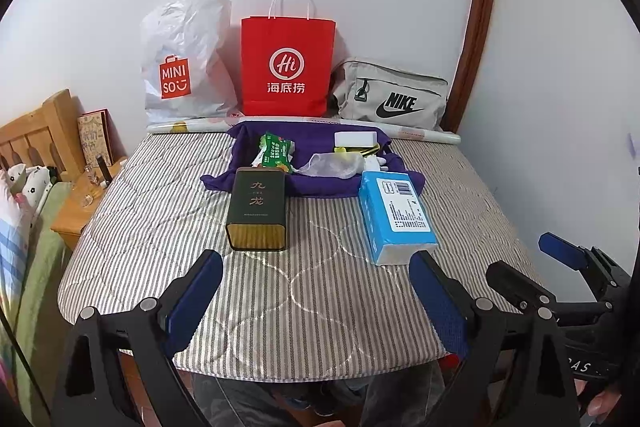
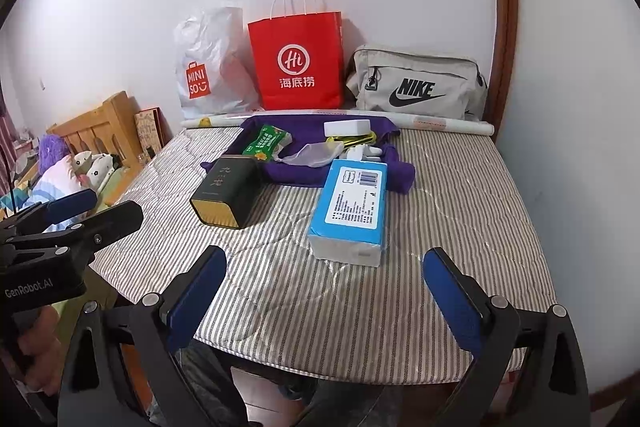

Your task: Organize soft objects

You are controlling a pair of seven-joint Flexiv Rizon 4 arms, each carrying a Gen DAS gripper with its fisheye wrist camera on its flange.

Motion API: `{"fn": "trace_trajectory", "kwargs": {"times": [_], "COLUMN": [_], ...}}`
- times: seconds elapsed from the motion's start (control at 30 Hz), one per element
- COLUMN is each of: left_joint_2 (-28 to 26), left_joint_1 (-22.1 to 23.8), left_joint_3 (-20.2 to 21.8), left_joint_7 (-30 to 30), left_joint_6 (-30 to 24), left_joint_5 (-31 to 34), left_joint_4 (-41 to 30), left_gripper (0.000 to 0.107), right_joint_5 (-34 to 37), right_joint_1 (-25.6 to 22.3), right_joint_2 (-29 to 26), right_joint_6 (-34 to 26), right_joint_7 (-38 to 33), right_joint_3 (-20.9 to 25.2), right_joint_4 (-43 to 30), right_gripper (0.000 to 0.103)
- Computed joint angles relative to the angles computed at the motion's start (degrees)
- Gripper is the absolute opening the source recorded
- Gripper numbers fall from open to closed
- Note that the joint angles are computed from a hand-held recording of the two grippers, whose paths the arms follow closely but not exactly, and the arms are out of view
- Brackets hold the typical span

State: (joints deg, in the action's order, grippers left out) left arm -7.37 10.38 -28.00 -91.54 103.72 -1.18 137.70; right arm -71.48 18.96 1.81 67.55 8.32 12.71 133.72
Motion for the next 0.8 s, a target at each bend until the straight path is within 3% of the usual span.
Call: {"fn": "trace_trajectory", "kwargs": {"times": [0.07, 0.5, 0.8], "left_joint_2": [0.1, 0.5, 1.0], "left_joint_1": [2.0, 3.3, 6.5], "left_joint_3": [-2.1, -3.3, -6.7], "left_joint_7": [-0.1, -0.5, -1.1], "left_joint_6": [0.0, 0.3, 0.4], "left_joint_5": [0.1, 0.5, 1.3], "left_joint_4": [0.3, 0.8, 1.3], "left_gripper": [0.094, 0.094, 0.094], "right_joint_5": [0.0, 0.0, 0.3], "right_joint_1": [0.1, 0.2, 0.5], "right_joint_2": [0.1, 0.4, 0.8], "right_joint_6": [-0.4, -0.7, -1.4], "right_joint_7": [0.1, 0.1, -0.2], "right_joint_3": [0.1, 0.3, 0.7], "right_joint_4": [0.0, 0.0, 0.0], "right_gripper": [0.098, 0.098, 0.098]}}
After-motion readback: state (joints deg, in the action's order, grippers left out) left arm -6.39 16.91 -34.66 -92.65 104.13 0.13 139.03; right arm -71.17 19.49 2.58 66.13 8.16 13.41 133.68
